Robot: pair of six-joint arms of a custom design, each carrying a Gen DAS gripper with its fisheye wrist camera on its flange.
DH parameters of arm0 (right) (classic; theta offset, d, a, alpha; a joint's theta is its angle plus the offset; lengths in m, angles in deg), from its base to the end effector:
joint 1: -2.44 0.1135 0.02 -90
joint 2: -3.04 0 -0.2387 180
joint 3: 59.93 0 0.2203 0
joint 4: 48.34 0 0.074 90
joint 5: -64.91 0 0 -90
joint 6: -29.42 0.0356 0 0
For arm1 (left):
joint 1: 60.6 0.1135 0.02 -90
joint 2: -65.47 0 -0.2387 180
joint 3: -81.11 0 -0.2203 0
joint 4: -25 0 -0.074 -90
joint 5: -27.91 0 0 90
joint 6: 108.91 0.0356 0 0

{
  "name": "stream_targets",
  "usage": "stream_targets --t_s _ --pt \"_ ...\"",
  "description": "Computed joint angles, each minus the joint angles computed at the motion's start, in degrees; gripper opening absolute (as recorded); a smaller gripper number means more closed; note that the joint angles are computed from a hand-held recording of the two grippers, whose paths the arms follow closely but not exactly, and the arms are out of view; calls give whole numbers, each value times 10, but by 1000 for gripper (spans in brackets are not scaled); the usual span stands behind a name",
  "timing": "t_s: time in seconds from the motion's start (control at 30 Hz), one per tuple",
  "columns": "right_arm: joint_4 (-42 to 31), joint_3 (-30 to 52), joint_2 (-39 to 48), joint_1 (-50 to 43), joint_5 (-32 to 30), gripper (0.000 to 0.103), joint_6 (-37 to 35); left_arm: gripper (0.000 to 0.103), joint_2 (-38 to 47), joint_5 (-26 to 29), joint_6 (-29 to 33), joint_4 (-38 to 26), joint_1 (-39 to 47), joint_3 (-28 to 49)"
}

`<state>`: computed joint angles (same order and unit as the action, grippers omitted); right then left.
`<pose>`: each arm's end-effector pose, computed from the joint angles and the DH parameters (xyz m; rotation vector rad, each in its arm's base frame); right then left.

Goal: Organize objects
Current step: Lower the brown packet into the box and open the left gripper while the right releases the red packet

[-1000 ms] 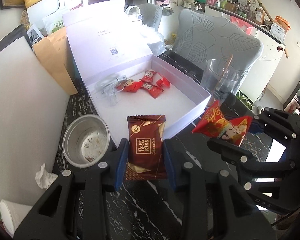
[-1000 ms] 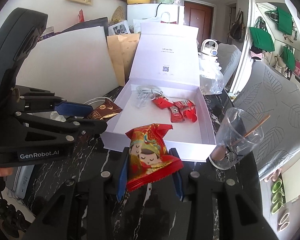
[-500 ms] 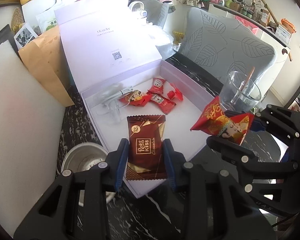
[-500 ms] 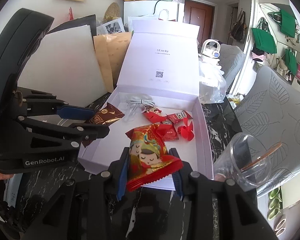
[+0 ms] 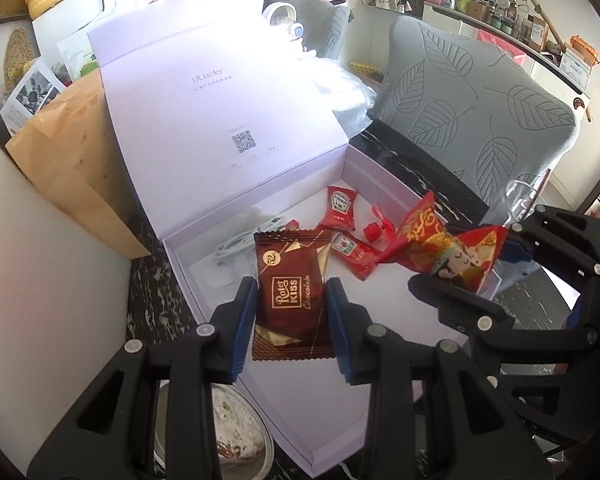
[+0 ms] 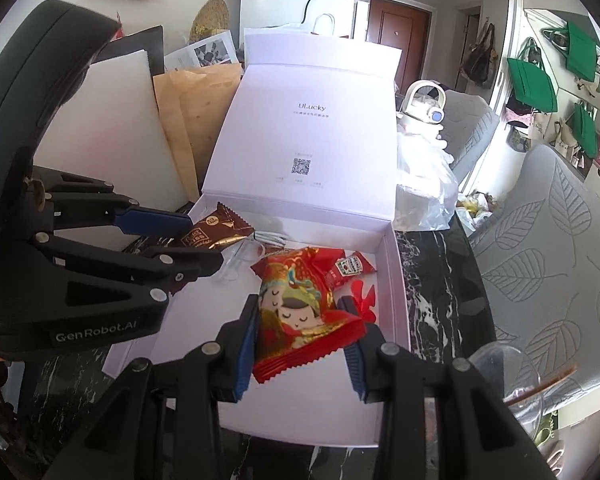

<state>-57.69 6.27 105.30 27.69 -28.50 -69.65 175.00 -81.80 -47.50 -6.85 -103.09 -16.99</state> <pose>0.2937 0.1408 0.1391 -0.7272 2.2570 0.2067 0.2659 -0.2273 0.1437 0.1860 2.5103 -0.0433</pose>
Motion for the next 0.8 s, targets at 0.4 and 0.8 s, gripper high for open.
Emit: stream_targets --t_s 0.4,0.8 --pt "-47 135 109 -7 7 38 7 33 71 8 25 4 43 59" --pt "-81 246 213 -13 15 39 -2 33 156 37 55 9 85 129"
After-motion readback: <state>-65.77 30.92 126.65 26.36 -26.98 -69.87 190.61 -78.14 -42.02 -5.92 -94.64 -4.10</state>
